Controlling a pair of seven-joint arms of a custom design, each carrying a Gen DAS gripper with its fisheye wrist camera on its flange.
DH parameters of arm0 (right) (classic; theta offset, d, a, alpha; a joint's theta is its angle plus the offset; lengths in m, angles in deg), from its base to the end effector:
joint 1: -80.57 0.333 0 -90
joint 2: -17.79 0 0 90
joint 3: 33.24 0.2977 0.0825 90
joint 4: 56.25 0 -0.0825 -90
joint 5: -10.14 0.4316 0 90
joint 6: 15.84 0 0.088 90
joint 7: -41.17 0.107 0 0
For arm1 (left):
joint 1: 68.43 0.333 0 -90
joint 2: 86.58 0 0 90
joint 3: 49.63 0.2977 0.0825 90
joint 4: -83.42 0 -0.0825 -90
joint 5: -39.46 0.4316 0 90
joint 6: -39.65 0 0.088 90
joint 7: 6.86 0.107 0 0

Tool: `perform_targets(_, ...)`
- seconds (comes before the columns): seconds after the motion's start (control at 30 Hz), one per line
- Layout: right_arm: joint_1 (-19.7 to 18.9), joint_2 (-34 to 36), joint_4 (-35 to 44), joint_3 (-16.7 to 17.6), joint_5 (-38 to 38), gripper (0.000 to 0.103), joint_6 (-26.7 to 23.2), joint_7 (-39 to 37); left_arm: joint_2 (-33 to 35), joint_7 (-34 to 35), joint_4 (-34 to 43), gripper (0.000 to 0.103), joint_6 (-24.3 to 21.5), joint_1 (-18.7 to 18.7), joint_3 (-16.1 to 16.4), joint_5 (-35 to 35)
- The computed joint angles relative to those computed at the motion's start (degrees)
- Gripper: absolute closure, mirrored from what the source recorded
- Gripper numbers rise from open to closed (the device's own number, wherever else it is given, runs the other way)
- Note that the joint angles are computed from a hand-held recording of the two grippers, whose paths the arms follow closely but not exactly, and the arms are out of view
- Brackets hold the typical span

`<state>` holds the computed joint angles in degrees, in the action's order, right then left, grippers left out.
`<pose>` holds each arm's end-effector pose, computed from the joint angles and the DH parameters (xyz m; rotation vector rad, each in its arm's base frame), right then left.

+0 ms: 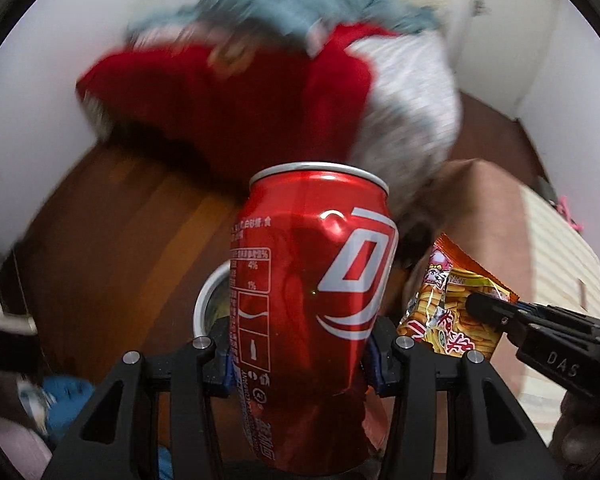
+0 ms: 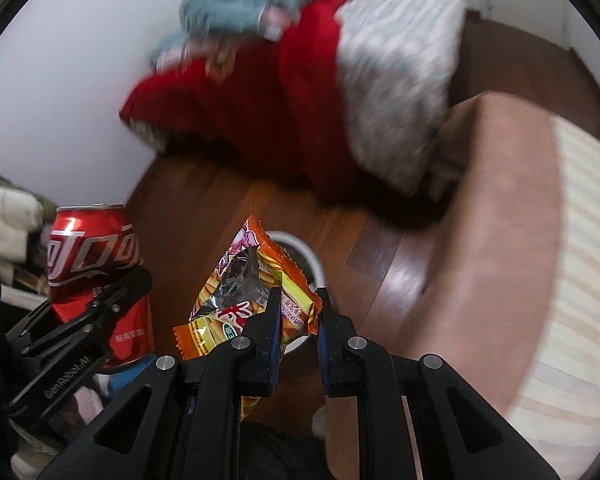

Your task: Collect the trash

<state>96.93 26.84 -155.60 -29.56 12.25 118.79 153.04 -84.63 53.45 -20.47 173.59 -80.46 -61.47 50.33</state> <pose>0.6489 0.2349 0.4992 -1.8555 1.9602 -0.2044 0.6038 -0.2622 0.5371 -1.9696 1.9582 -0.5900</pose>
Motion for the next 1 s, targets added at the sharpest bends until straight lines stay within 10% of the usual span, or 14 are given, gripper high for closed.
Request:
perform_targets(0.5, 2.92, 37.08, 36.0, -0.42, 0.91, 0.087, -16.41, -1.89, 19.1, 3.15, 9.96, 0.058, -5.47, 4.77, 3.03, -10.74)
perform_targets(0.63, 2.47, 41.41, 41.55, -0.21, 1.54, 0.08, -20.15, -4.26, 20.06, 1.08, 10.52, 0.011, -5.22, 4.33, 3.63, -9.4)
perform_targets(0.8, 3.14, 41.98, 42.37, -1.26, 0.55, 0.029, -20.85, -4.67, 15.17, -0.02, 5.52, 0.002, -5.42, 4.88, 4.01, -7.82)
perform_targets(1.0, 4.21, 33.73, 32.63, -2.14, -2.27, 0.0, -17.62, -4.55, 8.79, -3.19, -0.7, 0.0, -4.45, 4.45, 3.9, -4.11)
